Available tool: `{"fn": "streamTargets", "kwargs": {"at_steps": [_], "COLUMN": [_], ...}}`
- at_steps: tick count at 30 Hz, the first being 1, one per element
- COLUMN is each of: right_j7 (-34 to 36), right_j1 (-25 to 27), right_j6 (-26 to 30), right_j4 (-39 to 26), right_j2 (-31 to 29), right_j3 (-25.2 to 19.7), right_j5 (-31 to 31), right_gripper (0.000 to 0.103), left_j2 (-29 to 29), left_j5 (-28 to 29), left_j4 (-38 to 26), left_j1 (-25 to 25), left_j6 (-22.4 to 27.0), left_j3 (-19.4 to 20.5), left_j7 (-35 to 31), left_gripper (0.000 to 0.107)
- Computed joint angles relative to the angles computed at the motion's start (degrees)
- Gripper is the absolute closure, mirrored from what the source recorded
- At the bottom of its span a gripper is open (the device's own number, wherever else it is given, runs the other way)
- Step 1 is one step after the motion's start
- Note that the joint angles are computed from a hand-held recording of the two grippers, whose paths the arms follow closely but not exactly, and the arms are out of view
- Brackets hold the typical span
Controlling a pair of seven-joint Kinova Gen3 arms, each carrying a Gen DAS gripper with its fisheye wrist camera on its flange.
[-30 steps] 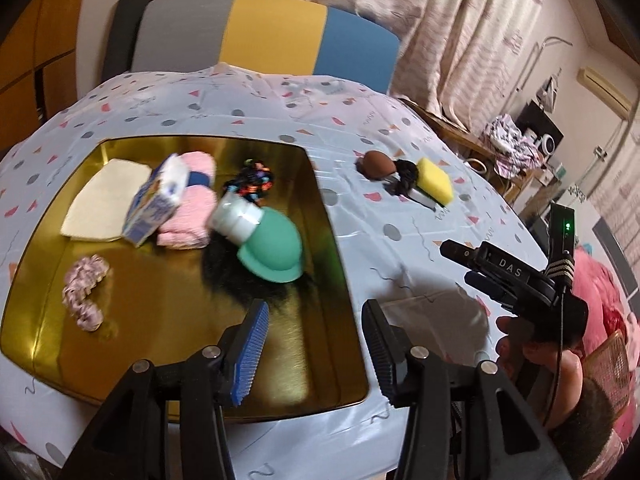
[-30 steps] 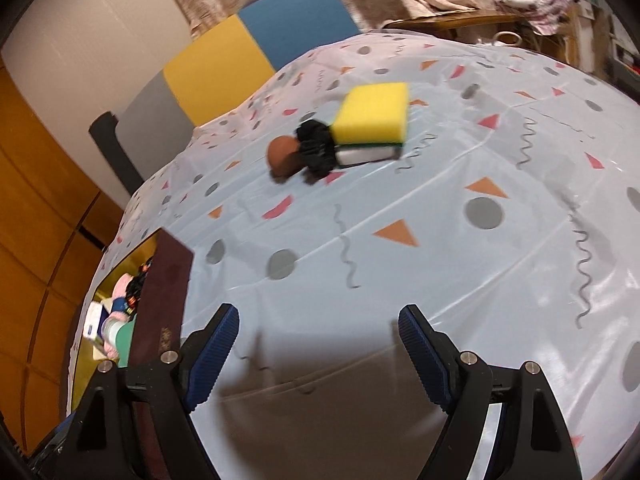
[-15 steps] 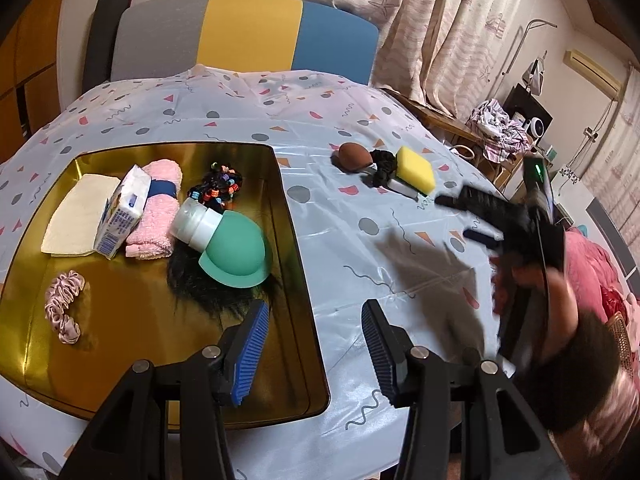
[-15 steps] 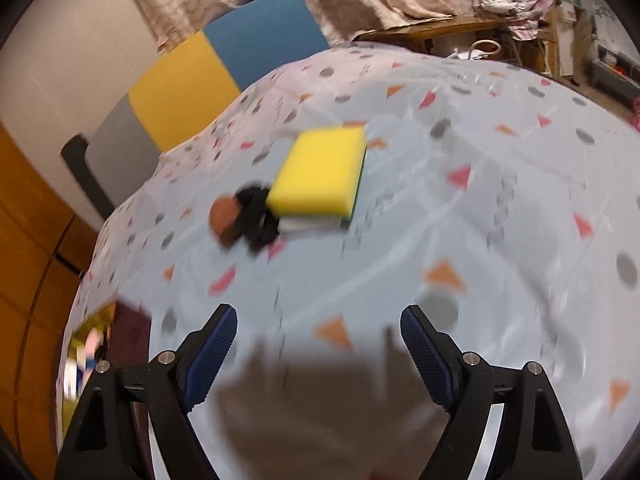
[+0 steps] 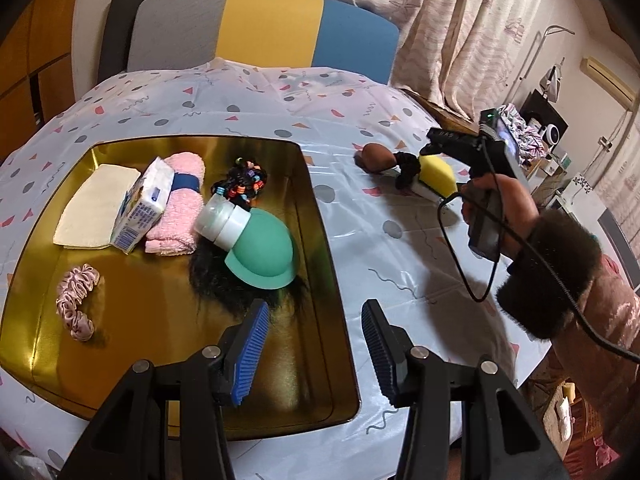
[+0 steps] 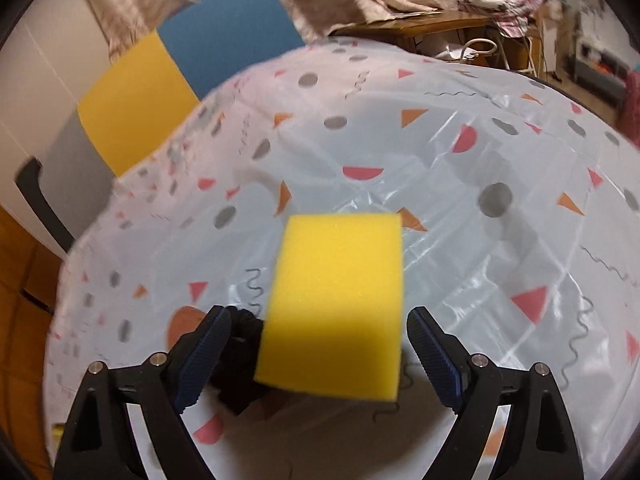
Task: Organize rigid objects
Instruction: 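Move the right gripper to the yellow sponge and grasp it, then lift the yellow sponge with the right gripper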
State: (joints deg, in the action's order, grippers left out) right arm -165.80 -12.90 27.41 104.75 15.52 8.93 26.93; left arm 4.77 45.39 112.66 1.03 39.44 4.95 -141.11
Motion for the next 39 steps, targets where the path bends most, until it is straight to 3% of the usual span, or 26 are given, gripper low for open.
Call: {"fn": "streamTargets", "kwargs": {"at_steps": [2,7,11,14,17,20,25,33,39], "right_j7": [1.61,-5.03,-5.98,-11.54,-18.53,-24.31,-32.26,-48.78,-60.94], "right_j1": [3.60,12.84,12.74,12.34,16.54,14.39,14.51,18.21,19.24], "right_j6": [-0.77,-5.05,-9.67,-13.55,-16.74,-11.88,-2.39,-2.75,-5.01], "right_j4": [0.27,6.32,11.98,17.01,21.47,23.93,26.04,30.29,32.88], "right_j2": [0.45,-2.61,-6.29,-9.41,-13.16,-16.38,-17.14,-15.83,-16.24], "right_j3": [-3.72,-13.58,-11.86,-10.75,-14.69,-15.68,-22.30,-27.99,-27.99], "right_j5": [0.06,8.62,8.96,14.22,20.25,27.24,34.78,49.23,60.06], "right_gripper": [0.030,0.034,0.034,0.034,0.034,0.034,0.034,0.033,0.033], "left_j2": [0.18,1.28,1.74,2.06,2.49,3.43,6.43,14.47,23.37], "left_j5": [-0.23,-1.28,-1.74,-2.19,-2.20,-4.02,-7.88,-18.68,-25.86], "left_j4": [-0.15,-1.06,-1.73,-2.60,-3.53,-5.28,-9.66,-20.91,-32.82], "left_j1": [0.13,1.02,2.19,3.42,4.37,6.15,8.97,15.61,20.54], "left_j6": [-0.13,-0.06,-0.13,-0.17,0.05,-0.40,-0.39,-0.18,3.49], "left_j3": [0.07,0.91,2.11,2.96,3.64,4.41,5.82,7.63,7.25], "left_j7": [0.27,1.55,1.71,2.19,2.88,5.20,10.99,23.63,33.41], "left_gripper": [0.059,0.059,0.059,0.059,0.059,0.059,0.059,0.059,0.059]}}
